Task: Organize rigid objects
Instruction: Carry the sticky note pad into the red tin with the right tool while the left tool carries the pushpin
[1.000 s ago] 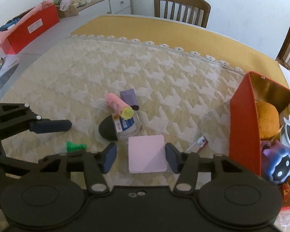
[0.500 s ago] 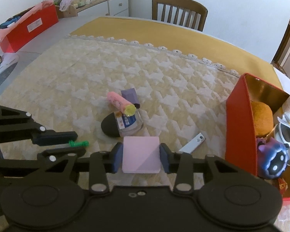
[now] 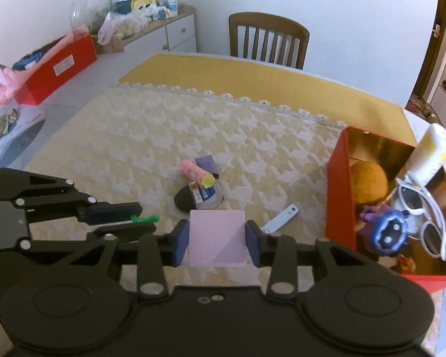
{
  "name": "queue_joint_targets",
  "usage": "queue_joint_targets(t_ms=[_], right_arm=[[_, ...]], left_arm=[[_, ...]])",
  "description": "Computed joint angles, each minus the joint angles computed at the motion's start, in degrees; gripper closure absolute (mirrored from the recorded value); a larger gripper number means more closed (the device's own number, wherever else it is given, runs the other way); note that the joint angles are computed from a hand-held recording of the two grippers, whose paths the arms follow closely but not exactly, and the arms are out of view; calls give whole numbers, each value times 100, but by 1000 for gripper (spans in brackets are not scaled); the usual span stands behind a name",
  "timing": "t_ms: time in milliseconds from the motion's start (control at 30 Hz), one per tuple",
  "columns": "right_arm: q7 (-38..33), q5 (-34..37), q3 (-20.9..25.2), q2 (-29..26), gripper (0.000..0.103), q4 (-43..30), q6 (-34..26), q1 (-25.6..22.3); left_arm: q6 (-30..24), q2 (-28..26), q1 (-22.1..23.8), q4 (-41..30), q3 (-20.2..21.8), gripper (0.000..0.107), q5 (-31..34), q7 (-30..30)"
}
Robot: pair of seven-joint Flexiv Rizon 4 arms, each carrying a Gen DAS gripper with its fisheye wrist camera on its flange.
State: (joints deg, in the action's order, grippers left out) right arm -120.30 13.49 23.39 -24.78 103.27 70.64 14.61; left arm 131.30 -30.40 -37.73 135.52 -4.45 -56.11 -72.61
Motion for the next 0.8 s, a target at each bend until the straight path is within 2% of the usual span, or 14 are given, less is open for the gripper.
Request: queue_joint_targets(t_ms=[300,600,800], right_arm=[[-635,782,177,350,64,-129,-364,-458],[-1241,1393,-137,446,64,-375,-666,-646],[-1550,1614,-315,332,64,-661,-875,-837]], left_arm=[[103,77,-271,-414,-176,92,-800,579],[219,-144,-301,-1268,-517,92,-1542,1489],[354,-442,-230,-2008,-777,91,-2059,2321]])
